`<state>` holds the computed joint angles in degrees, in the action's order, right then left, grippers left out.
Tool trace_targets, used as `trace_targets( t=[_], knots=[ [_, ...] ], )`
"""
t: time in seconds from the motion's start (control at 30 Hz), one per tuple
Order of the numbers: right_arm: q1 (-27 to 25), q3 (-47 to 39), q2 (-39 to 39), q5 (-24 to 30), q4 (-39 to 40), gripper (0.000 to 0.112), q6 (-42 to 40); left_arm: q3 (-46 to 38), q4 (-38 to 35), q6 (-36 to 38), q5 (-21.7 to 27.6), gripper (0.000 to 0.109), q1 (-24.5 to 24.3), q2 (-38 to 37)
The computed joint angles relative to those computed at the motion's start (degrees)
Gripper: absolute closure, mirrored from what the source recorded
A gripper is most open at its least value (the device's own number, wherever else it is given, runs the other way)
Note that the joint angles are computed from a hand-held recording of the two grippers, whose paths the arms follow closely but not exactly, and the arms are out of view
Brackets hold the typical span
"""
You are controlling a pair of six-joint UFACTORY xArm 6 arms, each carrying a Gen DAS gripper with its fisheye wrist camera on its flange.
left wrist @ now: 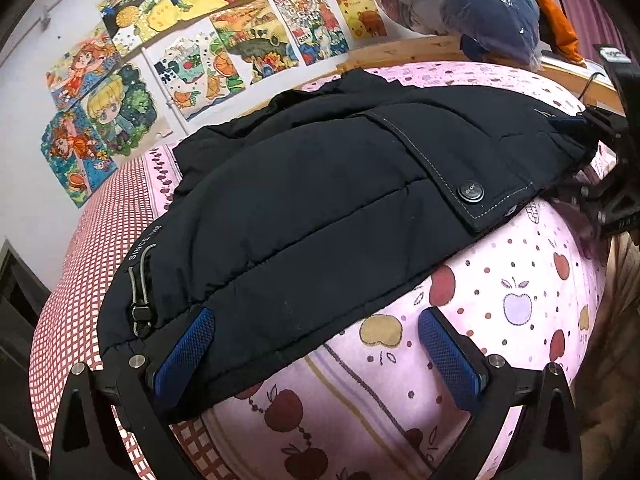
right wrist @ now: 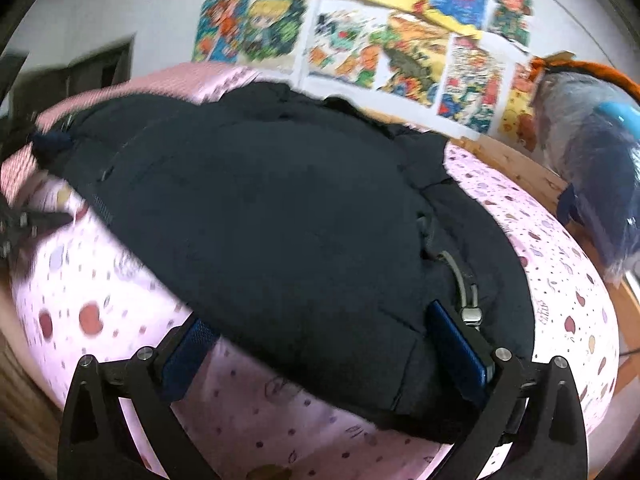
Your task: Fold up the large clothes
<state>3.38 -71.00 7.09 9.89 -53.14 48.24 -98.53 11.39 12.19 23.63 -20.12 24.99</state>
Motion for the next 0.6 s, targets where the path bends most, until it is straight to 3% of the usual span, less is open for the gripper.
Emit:
trace_targets(
  t=[0.13,0.33,0.5,0.6],
  knots=[
    [-1.86,-1.48,0.37,-3.34,-4.10,0.011,6.80,-0.26,-1.42,0.68,-0.28,0.006,0.17,0.18],
    [-2.36,-4.83,2.11,-4.10,-0.74,0.011,2.24,0.31,-2.66,1.30,-1.99,0.006,0.31,0.04],
    [-2.58,-7.44,3.27,-5.05,4.20,0.011,-2.57,0.37,4.80,-5.81,-4.18,0.006,0.86,0.25],
    [-2.68,-8.90,3.55,-4.82,0.40,0.011,0.90,0.02,13.30,-12.73,-5.71,0.006,1.23,0.60]
  ],
)
